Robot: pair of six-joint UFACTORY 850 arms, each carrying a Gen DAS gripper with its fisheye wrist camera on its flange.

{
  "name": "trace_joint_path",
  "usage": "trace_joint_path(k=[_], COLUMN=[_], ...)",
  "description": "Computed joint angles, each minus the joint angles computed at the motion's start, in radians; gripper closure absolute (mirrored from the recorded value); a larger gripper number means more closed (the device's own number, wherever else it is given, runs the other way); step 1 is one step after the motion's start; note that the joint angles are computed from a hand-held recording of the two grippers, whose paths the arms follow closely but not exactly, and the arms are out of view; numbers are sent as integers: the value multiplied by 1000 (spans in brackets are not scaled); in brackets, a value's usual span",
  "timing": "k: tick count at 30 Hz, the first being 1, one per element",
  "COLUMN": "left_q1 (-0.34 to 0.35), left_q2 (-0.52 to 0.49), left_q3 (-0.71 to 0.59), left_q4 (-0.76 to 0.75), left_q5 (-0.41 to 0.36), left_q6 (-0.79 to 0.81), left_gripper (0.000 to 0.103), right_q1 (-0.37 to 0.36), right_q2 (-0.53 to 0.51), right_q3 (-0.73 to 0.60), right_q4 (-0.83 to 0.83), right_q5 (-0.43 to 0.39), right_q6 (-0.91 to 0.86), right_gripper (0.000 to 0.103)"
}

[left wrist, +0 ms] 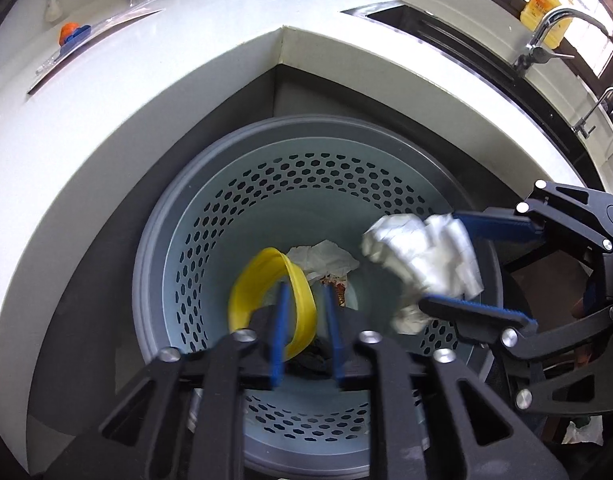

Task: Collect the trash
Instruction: 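Lift both open grippers out of the bin toward the counter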

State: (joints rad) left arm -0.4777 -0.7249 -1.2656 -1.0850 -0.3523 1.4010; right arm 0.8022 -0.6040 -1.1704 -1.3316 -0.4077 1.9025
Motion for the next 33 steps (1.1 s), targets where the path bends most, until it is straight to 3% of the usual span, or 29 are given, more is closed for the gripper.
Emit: trace_joint_path(k=[2,7,9,11,17,20,24,27,33], left_q1=[-2,2,3,4,8,20,49,67,99], left_q2=[11,28,37,49,103,134,178,180,94], left_q3=[14,27,35,46,85,100,113,85,-79], left_q4=[-39,-74,-102,-145,-278,-377,-588,-727,-725], left_q5=[33,43,46,51,50,34,13,30,104], left_q6=[32,72,99,140,267,358,538,651,643], left_gripper=[53,51,40,35,30,23,13,8,8], right_q1=[7,3,13,13,28,28,27,20,-16], right_q2=[8,25,33,43,81,125,175,190,188], right_q3=[6,18,23,38,75,126,181,188,159], right_q4=[-6,-7,-4,-32,-115,-334,-590,-676,-818], right_q5=[-8,-24,-37,-41,-67,-67,-155,-210,-197], right_q6=[16,22,32,66,186,434,727,815,931], right_gripper=[49,47,46,46,43,37,30,30,29])
